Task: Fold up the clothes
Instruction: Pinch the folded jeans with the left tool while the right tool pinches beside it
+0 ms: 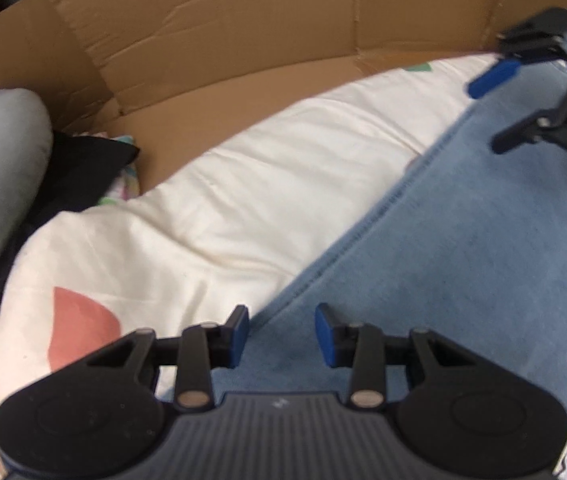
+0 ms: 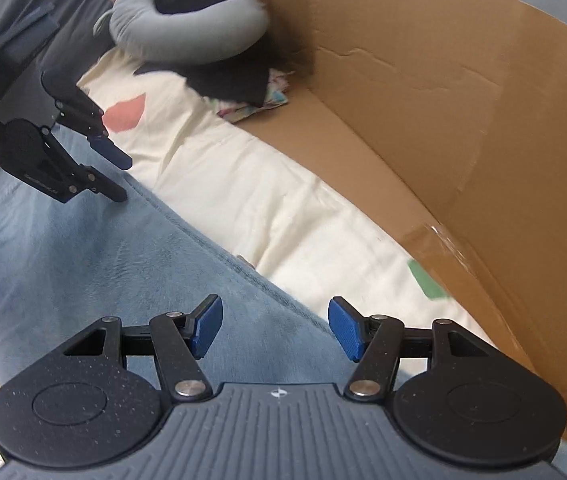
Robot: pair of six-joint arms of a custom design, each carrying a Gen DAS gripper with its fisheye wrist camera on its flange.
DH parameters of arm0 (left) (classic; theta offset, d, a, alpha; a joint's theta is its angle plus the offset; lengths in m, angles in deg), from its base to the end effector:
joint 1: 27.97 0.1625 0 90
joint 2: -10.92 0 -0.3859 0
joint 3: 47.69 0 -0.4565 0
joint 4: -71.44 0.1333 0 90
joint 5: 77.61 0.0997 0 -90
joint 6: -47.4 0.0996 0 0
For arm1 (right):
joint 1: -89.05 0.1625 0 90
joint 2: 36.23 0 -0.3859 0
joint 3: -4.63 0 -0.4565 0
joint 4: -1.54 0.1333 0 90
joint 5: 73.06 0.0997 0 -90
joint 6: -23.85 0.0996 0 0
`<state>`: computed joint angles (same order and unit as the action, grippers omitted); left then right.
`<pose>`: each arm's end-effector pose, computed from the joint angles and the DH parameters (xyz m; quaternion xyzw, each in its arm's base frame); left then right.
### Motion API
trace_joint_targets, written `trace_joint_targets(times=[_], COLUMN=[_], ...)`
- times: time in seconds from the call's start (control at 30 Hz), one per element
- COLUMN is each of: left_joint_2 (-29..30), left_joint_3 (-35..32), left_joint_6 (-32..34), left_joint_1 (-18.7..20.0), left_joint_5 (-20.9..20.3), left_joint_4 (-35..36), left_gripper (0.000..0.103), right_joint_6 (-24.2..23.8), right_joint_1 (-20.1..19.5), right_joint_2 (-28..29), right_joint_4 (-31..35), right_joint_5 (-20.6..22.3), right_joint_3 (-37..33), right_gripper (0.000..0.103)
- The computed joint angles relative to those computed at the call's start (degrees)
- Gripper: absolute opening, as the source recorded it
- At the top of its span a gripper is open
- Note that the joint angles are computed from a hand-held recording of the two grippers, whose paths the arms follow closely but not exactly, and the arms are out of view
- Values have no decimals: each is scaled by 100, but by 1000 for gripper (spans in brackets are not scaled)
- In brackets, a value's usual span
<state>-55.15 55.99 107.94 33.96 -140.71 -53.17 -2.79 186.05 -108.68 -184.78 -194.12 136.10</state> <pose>-0.1311 -0.6249 0.1427 0.6834 0.6915 0.0895 0.2161 0.1401 -0.4688 0.1316 0.1822 -0.8986 0.2603 0.3025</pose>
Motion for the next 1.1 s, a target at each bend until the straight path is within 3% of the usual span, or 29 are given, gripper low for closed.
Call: trace_joint_targets(times=[0.17,0.3,0.47,0.6,0.7,1.1], left_joint_2=[33,104,93,65,27,-126], left_joint_3=[28,-10,-96,-136,-111,-56], left_joint_6=[375,553,822,881,992,1231], left_joint_1=[-14,-56,-73,-63,-38,42], left_joint_5=[145,264,280,248,199,-5], left_joint_4=[20,24,198,333,324,398], left_gripper=[37,27,11,8,6,4], right_joint_6=[-269,-518,-887,-1076,-1197,-1347], right_joint_1=[-47,-104,-125,-151,-141,-105], right_joint_2=[282,367,398,379,306,335], right_joint_4=[61,270,517,739,979,1577], right_joint_5=[77,158,166,202,210,-102], right_joint_3=[-217,-319,-396,-451,-479,-671], right_gripper=[65,52,51,49,37,35])
